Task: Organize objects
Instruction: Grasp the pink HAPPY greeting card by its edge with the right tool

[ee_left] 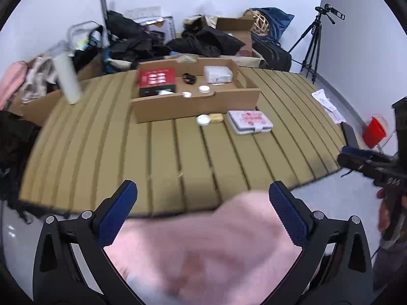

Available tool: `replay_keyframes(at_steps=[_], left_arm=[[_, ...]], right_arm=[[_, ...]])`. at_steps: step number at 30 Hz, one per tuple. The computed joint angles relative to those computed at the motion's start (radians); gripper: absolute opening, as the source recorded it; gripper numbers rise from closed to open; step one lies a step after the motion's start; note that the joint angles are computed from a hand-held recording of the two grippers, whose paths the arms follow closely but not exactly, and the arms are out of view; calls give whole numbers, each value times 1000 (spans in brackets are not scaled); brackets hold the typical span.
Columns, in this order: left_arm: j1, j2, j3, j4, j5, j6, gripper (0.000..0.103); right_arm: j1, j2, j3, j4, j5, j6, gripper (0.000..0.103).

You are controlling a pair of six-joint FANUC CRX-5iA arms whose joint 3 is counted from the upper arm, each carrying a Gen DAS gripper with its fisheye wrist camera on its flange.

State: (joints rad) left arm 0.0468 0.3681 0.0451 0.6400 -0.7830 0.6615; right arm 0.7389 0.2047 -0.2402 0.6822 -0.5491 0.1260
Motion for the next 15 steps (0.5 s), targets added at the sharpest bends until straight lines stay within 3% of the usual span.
replay_keyframes(at_steps=[3, 7, 15], left_arm=[[-38, 143, 156, 23, -61, 37, 103], [-100, 362, 445, -45, -175, 194, 101], [-165, 683, 929, -173, -395, 408, 61]], right_arm=[[-69, 75, 74, -95, 47, 97, 73], [-147, 205, 240, -259, 29, 274, 73], [-236, 434, 534, -406, -70, 493, 73]])
